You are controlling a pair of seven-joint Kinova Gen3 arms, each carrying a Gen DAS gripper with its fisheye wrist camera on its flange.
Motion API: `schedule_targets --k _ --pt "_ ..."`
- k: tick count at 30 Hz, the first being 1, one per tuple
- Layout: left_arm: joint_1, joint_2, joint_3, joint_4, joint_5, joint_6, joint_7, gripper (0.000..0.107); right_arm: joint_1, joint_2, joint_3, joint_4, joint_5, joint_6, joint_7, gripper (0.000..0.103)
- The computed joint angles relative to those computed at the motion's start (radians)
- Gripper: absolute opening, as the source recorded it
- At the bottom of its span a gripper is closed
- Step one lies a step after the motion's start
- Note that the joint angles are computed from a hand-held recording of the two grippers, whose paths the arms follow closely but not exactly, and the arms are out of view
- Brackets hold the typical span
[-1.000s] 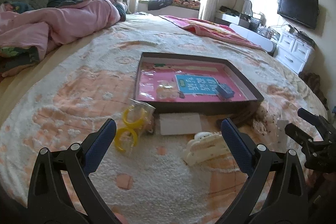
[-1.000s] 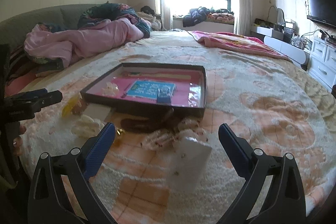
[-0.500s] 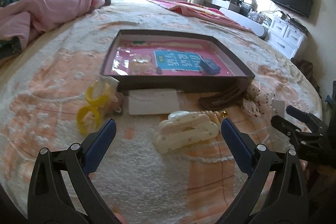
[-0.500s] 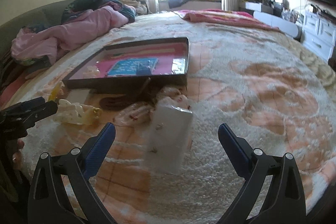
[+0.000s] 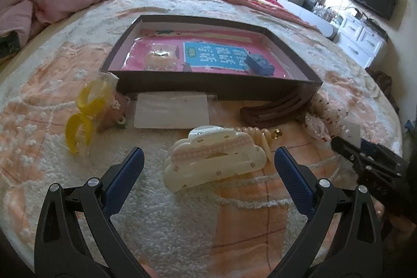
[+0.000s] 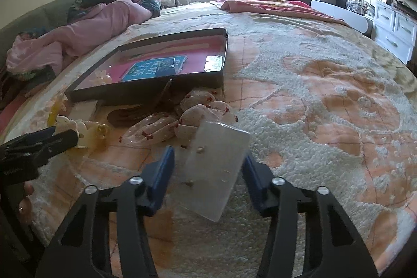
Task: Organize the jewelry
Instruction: 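Grasp the white earring card with the right tool while the left tool grasps the white claw clip, then carry the card and claw clip into the black tray and open both tools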
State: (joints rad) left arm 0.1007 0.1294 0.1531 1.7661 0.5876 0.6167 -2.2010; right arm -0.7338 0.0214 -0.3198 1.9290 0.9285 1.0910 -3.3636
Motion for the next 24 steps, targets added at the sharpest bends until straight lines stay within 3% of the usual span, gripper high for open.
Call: schedule_targets --k 3,7,10,18,24 --pt "0.023 0.009 -0.003 -0.009 -0.057 -0.011 0.058 0.089 0.0 -0.002 -0.002 0.002 0.003 0.002 -0.004 0.043" --pt "0.02 0.009 0.006 -0.011 -0.065 -0.012 0.055 0.07 -0.006 -0.007 -0.008 0.001 0.01 0.015 -0.011 0.041" --pt "0.027 0.005 0.006 -0.007 -0.085 -0.018 0.06 0.07 -0.009 -0.013 -0.013 0.0 0.01 0.018 -0.015 0.04" --pt "-0.005 -0.013 0.0 -0.009 -0.016 0.033 -0.005 0.07 -0.026 -0.024 -0.036 -0.003 0.029 0.067 -0.05 0.039" --pt "-0.017 -0.046 -0.02 0.01 0.034 0.025 -0.055 0.07 -0.034 -0.035 -0.046 -0.002 0.049 0.106 -0.083 0.039"
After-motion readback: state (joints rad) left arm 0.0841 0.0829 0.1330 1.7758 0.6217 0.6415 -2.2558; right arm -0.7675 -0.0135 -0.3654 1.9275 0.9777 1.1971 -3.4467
